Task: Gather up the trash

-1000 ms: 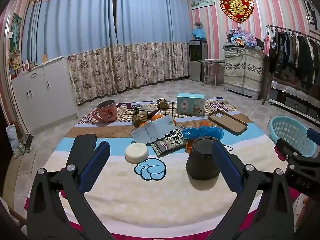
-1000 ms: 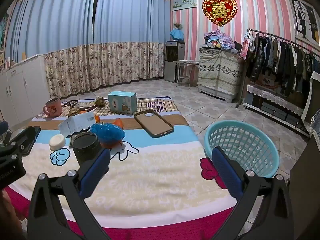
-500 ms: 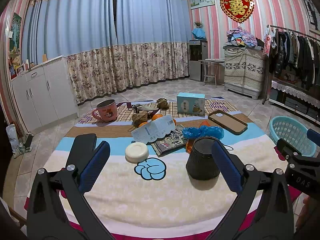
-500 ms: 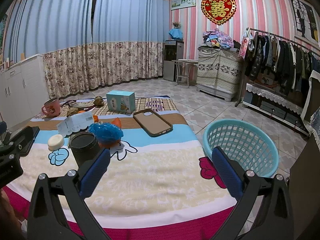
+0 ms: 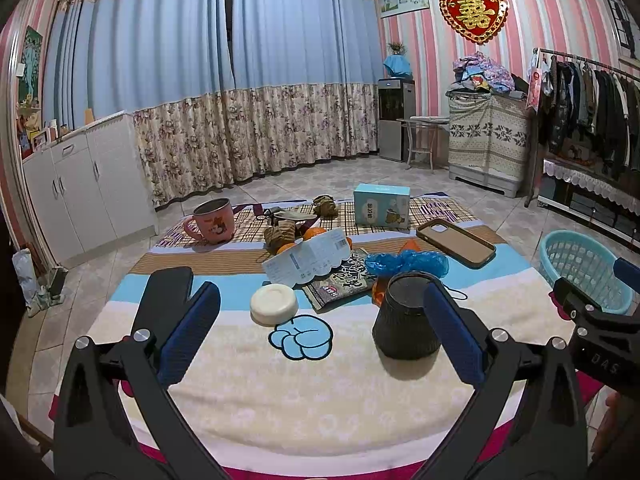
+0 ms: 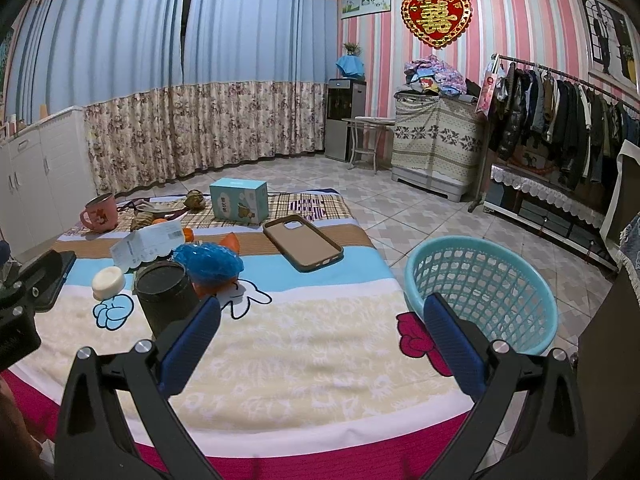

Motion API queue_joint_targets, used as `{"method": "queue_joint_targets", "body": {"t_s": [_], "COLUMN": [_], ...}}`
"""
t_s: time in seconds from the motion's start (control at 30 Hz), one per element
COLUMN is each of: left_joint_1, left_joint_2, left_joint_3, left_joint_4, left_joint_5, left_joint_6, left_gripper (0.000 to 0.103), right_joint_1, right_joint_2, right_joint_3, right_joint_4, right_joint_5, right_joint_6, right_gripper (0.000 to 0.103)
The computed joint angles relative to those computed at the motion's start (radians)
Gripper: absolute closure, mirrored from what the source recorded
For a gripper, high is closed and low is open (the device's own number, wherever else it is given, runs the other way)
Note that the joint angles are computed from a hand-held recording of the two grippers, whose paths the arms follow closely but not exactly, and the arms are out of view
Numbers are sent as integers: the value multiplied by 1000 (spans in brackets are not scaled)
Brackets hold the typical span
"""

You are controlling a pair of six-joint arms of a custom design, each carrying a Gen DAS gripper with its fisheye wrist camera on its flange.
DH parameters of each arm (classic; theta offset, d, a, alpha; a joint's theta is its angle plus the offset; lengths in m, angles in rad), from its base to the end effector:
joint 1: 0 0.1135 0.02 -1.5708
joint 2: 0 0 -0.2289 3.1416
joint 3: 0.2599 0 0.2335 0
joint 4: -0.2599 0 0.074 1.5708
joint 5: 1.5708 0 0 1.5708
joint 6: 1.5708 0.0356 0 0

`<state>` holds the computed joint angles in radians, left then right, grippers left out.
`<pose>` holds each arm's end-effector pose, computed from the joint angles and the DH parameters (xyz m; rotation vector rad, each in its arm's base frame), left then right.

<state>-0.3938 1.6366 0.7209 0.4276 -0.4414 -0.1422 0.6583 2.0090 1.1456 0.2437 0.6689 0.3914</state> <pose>0.2957 -0.1064 0.1497 -0.0166 2.0104 0.1138 0.3239 0.2226 0.1291 0.0892 2.0430 -0.0859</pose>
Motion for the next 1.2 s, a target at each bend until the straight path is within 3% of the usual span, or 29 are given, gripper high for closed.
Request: {"method": "queue_joint_targets", "body": {"t_s": [1.2], "left_joint_1": [-1], "left_joint_2": [2], "left_joint_3": [4], "left_joint_4": [-4], "left_joint_5": [-3], "left_joint_6": [3], "left_gripper": [5], "right_joint_1": [2], "right_joint_2": [6], "right_joint_3": [13], "right_joint_4": [-10], "right_joint_5": [6], "right_joint_6": [1], "right_gripper": [4]}}
